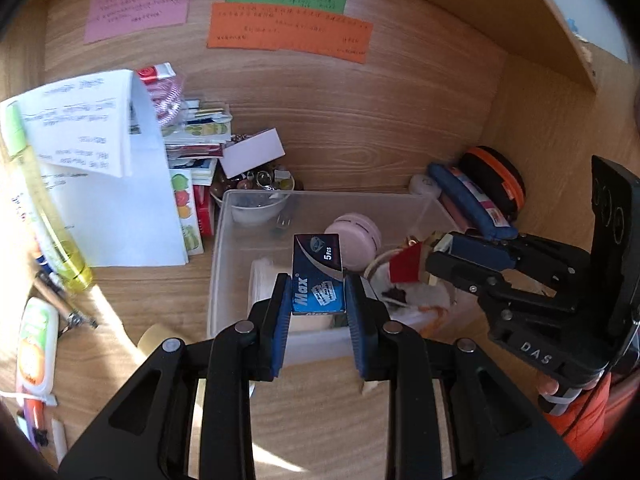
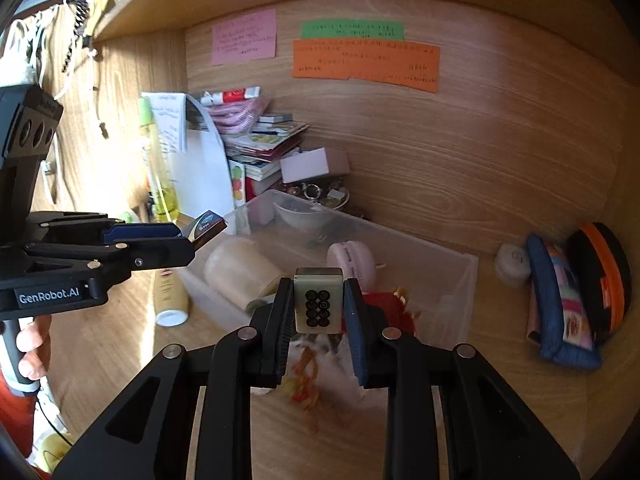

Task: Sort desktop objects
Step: 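Carry the blue staple box and white tile over the clear box with both tools, then open both tools to drop the staple box and tile into the box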

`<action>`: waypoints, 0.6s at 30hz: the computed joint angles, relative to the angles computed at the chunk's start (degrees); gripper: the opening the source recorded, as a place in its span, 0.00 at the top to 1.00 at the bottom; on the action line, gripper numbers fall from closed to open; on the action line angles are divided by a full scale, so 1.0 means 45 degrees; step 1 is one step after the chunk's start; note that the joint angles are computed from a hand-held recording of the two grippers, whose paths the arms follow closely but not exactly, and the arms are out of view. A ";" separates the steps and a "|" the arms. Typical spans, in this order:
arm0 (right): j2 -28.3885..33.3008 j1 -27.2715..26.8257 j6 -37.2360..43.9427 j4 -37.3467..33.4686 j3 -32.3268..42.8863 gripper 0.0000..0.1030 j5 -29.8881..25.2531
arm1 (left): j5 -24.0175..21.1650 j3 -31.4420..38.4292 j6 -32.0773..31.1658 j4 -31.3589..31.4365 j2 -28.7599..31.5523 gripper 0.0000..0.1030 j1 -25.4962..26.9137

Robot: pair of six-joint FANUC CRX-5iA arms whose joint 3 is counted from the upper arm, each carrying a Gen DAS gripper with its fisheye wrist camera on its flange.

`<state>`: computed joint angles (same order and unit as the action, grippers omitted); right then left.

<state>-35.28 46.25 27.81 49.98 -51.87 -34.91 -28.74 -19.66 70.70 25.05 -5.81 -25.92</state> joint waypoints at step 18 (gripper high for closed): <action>0.1453 -0.1348 0.0643 -0.0901 0.0394 0.76 0.1075 | -0.0178 0.0896 -0.0970 0.0998 0.1954 0.75 -0.0340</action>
